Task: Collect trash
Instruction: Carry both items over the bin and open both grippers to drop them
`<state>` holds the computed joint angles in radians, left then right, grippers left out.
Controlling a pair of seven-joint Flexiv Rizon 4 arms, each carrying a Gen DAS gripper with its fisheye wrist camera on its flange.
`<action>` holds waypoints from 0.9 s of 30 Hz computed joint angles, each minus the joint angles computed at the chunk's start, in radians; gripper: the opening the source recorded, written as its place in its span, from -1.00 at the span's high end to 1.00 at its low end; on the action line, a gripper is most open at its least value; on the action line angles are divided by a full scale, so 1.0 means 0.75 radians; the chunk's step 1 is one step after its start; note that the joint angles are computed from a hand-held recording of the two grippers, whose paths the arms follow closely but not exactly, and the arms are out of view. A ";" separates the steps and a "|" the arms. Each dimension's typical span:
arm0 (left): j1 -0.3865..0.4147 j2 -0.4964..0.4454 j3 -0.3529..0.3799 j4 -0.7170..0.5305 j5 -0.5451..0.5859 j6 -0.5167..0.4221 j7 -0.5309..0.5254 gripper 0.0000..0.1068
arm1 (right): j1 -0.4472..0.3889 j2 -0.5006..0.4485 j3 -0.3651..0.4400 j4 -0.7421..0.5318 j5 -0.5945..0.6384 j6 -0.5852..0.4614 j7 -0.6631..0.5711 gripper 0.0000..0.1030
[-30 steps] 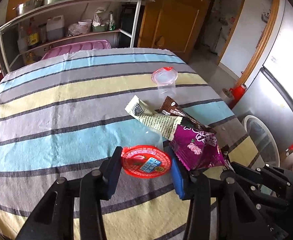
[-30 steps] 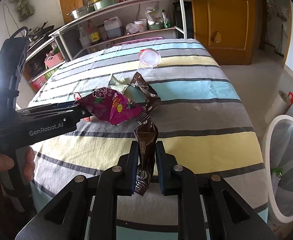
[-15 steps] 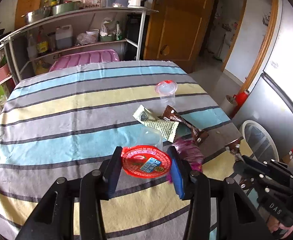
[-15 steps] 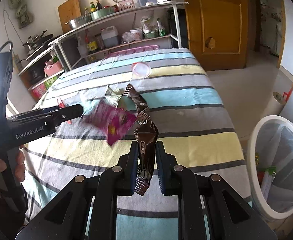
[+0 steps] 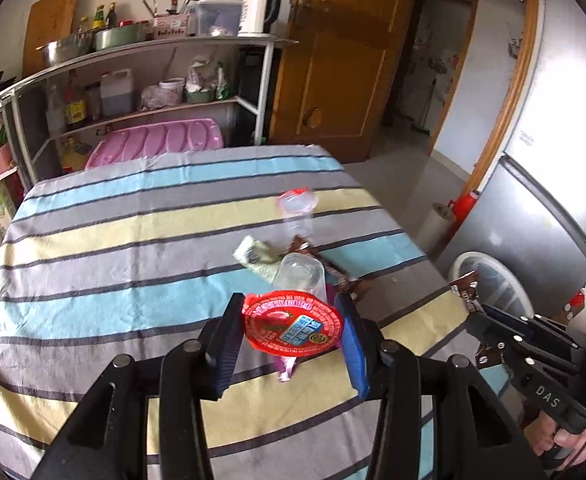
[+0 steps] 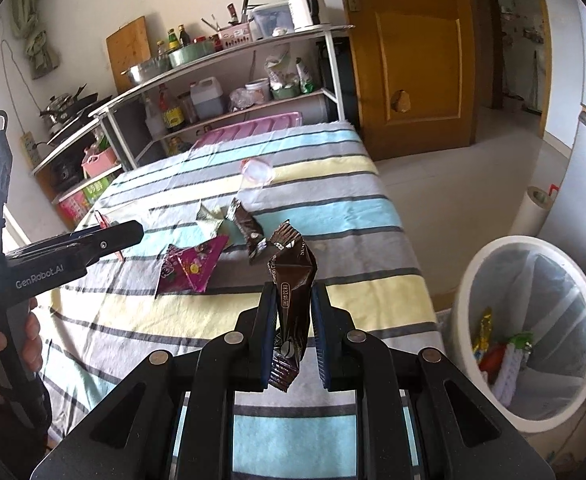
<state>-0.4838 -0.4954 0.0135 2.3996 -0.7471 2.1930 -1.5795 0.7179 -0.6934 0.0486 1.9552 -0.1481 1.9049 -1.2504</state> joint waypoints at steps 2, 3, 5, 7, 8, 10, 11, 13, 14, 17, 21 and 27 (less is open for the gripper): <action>-0.020 -0.003 0.001 -0.024 -0.010 -0.003 0.027 0.12 | -0.001 0.012 -0.010 0.014 0.013 0.015 -0.002 0.65; -0.030 -0.007 0.000 -0.042 -0.014 -0.007 0.045 0.12 | -0.002 0.017 -0.017 0.019 0.019 0.017 -0.003 0.65; -0.031 -0.014 -0.010 -0.072 0.002 -0.014 0.061 0.12 | -0.009 0.030 -0.026 0.035 0.033 0.028 -0.006 0.65; -0.030 -0.023 -0.019 -0.104 0.024 -0.029 0.074 0.12 | -0.009 0.043 -0.041 0.048 0.052 0.035 -0.008 0.65; -0.037 -0.032 -0.021 -0.124 0.029 -0.037 0.083 0.12 | -0.010 0.048 -0.049 0.054 0.062 0.037 -0.009 0.65; -0.033 -0.050 -0.030 -0.169 0.065 -0.063 0.099 0.12 | -0.017 0.061 -0.060 0.072 0.081 0.047 -0.012 0.65; -0.041 -0.059 -0.028 -0.189 0.070 -0.074 0.106 0.12 | -0.015 0.067 -0.069 0.082 0.094 0.052 -0.015 0.65; -0.060 -0.083 -0.024 -0.239 0.079 -0.099 0.125 0.12 | -0.019 0.079 -0.083 0.098 0.115 0.059 -0.020 0.65; -0.064 -0.098 -0.026 -0.270 0.094 -0.116 0.137 0.12 | -0.022 0.085 -0.091 0.109 0.128 0.064 -0.022 0.65; -0.102 -0.133 -0.008 -0.351 0.096 -0.180 0.171 0.12 | -0.038 0.100 -0.112 0.133 0.164 0.073 -0.029 0.65; -0.149 -0.192 0.021 -0.480 0.126 -0.265 0.202 0.12 | -0.080 0.110 -0.122 0.153 0.197 0.079 -0.026 0.65; -0.211 -0.280 0.076 -0.666 0.201 -0.410 0.195 0.12 | -0.118 0.119 -0.163 0.182 0.237 0.070 -0.025 0.65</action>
